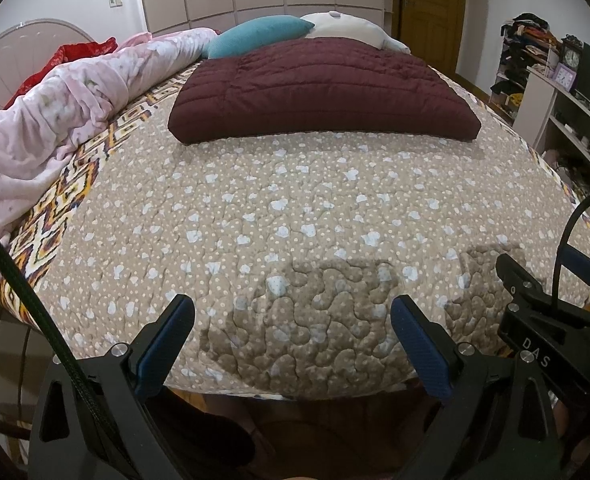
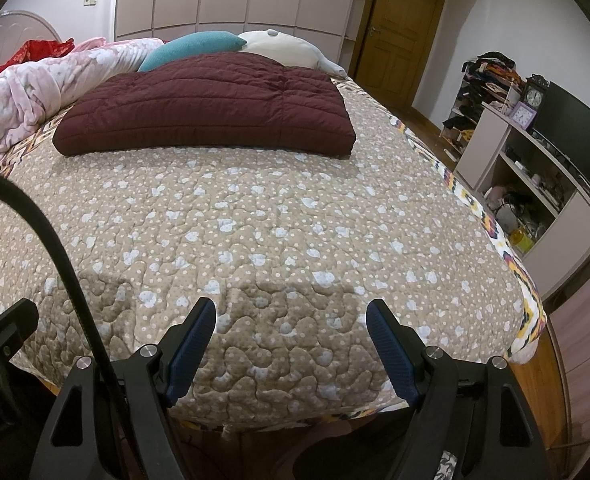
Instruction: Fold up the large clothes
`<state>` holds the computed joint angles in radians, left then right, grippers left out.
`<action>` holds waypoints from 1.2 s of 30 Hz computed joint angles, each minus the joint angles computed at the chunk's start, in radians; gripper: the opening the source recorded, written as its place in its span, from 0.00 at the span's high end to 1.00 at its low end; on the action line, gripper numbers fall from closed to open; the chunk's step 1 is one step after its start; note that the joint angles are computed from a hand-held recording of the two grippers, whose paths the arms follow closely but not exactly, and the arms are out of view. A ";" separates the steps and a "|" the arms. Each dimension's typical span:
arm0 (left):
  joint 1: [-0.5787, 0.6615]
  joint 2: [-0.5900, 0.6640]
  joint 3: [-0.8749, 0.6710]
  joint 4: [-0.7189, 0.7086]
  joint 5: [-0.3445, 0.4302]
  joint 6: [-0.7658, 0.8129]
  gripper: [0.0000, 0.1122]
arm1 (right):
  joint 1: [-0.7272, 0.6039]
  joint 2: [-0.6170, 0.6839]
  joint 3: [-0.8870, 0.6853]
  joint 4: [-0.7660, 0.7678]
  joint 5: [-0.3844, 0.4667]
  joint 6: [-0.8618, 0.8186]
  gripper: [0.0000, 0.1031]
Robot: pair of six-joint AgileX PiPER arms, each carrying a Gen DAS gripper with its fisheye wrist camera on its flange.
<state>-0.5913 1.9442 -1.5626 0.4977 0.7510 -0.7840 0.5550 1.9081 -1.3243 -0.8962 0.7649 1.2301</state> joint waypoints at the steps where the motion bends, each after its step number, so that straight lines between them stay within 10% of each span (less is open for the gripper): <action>1: 0.000 0.001 0.000 -0.002 0.000 0.001 0.13 | 0.000 0.000 -0.001 0.000 0.000 0.000 0.21; 36: 0.000 -0.002 0.017 0.022 -0.012 -0.020 0.13 | 0.002 0.003 0.002 -0.004 -0.001 0.007 0.20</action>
